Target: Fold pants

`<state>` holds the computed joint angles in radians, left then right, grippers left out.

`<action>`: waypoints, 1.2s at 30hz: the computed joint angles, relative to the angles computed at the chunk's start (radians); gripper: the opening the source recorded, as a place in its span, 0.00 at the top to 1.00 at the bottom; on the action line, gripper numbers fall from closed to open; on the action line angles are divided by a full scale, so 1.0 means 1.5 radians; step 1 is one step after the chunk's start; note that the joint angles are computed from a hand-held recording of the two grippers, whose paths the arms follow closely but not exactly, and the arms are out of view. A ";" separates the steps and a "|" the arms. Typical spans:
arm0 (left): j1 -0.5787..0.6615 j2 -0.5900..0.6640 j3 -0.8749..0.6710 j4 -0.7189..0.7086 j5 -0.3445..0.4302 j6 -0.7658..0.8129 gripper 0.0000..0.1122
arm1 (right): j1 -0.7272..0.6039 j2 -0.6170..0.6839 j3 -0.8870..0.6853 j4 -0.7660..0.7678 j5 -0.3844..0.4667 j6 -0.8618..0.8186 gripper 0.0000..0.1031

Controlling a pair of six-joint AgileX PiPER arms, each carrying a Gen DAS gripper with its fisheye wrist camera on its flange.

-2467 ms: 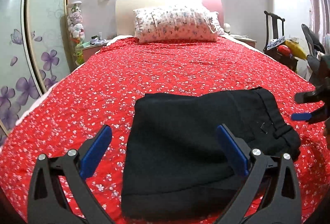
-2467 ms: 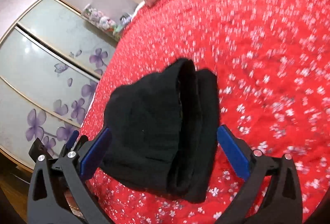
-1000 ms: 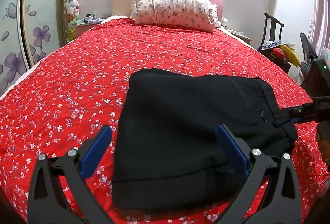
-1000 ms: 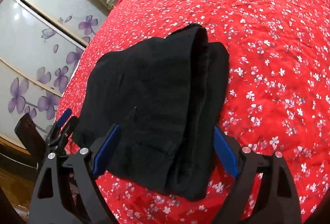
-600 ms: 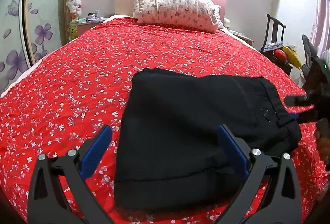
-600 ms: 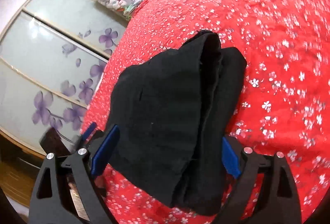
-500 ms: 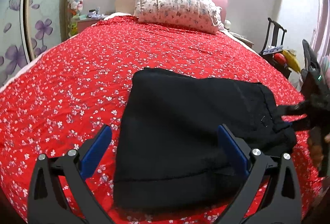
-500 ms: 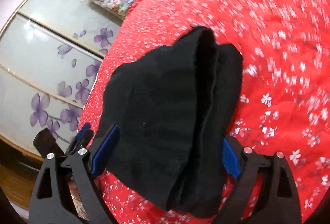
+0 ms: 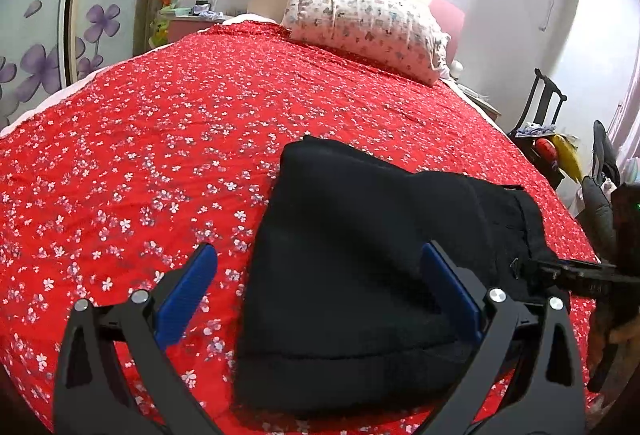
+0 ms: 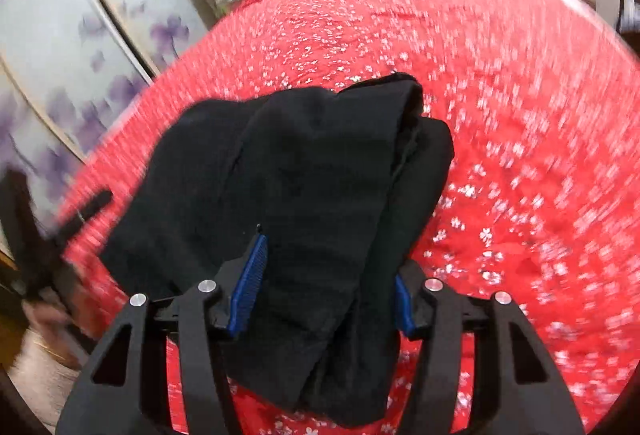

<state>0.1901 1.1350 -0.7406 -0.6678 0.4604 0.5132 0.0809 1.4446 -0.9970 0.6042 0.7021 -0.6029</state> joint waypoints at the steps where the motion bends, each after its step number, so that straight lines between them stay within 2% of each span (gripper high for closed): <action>1: -0.002 -0.001 0.000 0.004 -0.001 -0.004 0.10 | -0.001 0.003 0.001 0.004 -0.003 -0.005 0.44; 3: -0.002 -0.002 0.001 0.004 -0.002 -0.004 0.10 | -0.049 0.035 -0.005 0.076 0.033 -0.056 0.44; 6: 0.000 -0.001 -0.002 0.006 0.002 -0.002 0.10 | -0.144 0.107 -0.022 0.223 0.136 -0.137 0.44; 10: 0.019 0.005 -0.010 -0.021 0.010 0.022 0.10 | -0.218 0.176 -0.030 0.348 0.244 -0.183 0.45; 12: 0.032 0.008 -0.017 -0.036 0.018 0.036 0.10 | -0.228 0.189 -0.032 0.366 0.252 -0.189 0.61; 15: 0.037 0.017 -0.033 -0.026 0.015 0.028 0.10 | -0.203 0.146 -0.017 0.351 0.208 -0.206 0.64; 18: 0.024 0.042 -0.070 0.046 0.003 -0.031 0.10 | -0.173 0.111 -0.012 0.330 0.164 -0.214 0.67; 22: 0.072 0.106 -0.141 -0.029 0.085 0.056 0.10 | -0.170 0.125 -0.024 0.332 0.166 -0.208 0.67; 23: 0.093 0.132 -0.169 -0.050 0.120 0.070 0.10 | -0.173 0.127 -0.022 0.334 0.169 -0.211 0.67; 28: 0.158 0.233 -0.249 -0.075 0.217 0.053 0.10 | -0.174 0.121 -0.011 0.334 0.162 -0.226 0.67; 29: 0.176 0.259 -0.265 -0.097 0.254 0.063 0.11 | -0.176 0.120 -0.007 0.334 0.163 -0.227 0.67; 31: 0.216 0.323 -0.302 -0.162 0.366 0.091 0.11 | -0.173 0.120 -0.005 0.334 0.159 -0.223 0.67; 33: 0.231 0.377 -0.334 -0.187 0.442 0.080 0.11 | -0.170 0.118 -0.004 0.333 0.156 -0.217 0.67; 36: 0.220 0.405 -0.354 -0.162 0.457 0.051 0.11 | -0.167 0.118 -0.003 0.334 0.153 -0.216 0.67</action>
<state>0.5199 1.7429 -1.2718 -0.9112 1.1463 0.5897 -0.1701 1.6209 -1.0016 1.1051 0.9317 -0.9273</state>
